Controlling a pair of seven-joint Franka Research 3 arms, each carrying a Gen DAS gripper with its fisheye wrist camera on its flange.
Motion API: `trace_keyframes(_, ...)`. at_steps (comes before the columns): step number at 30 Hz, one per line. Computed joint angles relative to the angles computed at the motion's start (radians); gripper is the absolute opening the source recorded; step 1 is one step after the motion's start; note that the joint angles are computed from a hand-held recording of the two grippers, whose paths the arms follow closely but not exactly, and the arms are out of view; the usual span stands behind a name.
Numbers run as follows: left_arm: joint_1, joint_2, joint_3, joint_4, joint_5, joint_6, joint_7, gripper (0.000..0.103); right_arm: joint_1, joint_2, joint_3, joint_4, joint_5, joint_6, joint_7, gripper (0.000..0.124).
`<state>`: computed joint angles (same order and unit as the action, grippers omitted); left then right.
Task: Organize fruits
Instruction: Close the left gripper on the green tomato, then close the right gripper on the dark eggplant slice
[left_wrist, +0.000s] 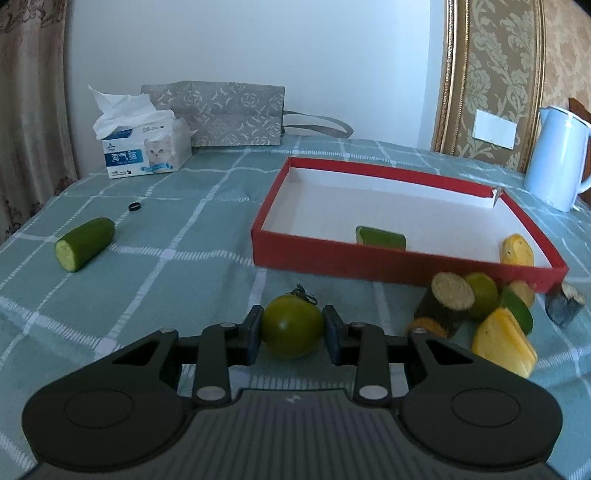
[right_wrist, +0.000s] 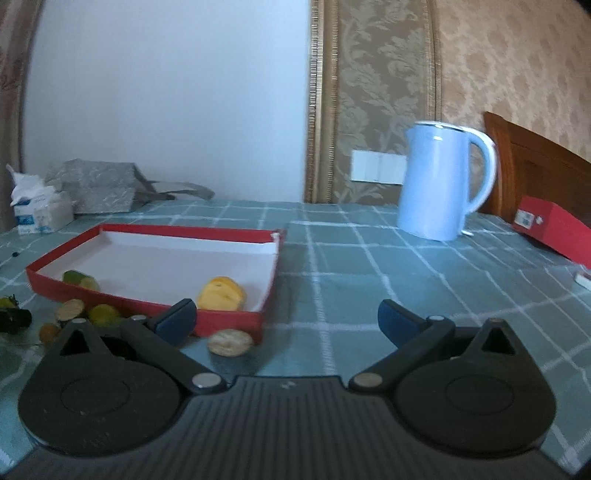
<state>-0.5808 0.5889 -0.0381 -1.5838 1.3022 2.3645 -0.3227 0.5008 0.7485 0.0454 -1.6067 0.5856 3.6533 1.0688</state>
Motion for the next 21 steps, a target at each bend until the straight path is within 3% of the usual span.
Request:
trace_keyframes(3, 0.001, 0.004, 0.003, 0.004, 0.004, 0.005, -0.001, 0.033, -0.029, -0.015, 0.017, -0.037, -0.008, 0.025, 0.029, 0.103)
trace_keyframes(8, 0.0, 0.005, 0.003, 0.002, 0.006, 0.005, 0.003, 0.033, -0.093, -0.046, 0.054, -0.103, -0.105, -0.027, 0.073, 0.103)
trace_keyframes(13, -0.003, 0.01, 0.004, 0.009, 0.003, -0.002, 0.012, 0.033, -0.05, -0.035, 0.011, -0.08, -0.11, -0.055, 0.057, 0.099)
trace_keyframes(17, -0.005, 0.011, 0.005, 0.012, 0.003, -0.002, 0.012, 0.033, -0.122, -0.032, 0.09, -0.065, -0.216, -0.116, 0.092, 0.092)
trace_keyframes(18, -0.005, 0.012, 0.005, 0.013, 0.002, -0.003, 0.014, 0.033, -0.111, -0.031, 0.08, -0.062, -0.224, -0.119, 0.097, 0.091)
trace_keyframes(21, -0.005, 0.011, 0.006, 0.011, 0.002, -0.002, 0.013, 0.033, 0.007, -0.007, -0.047, -0.001, -0.145, -0.184, 0.056, 0.079)
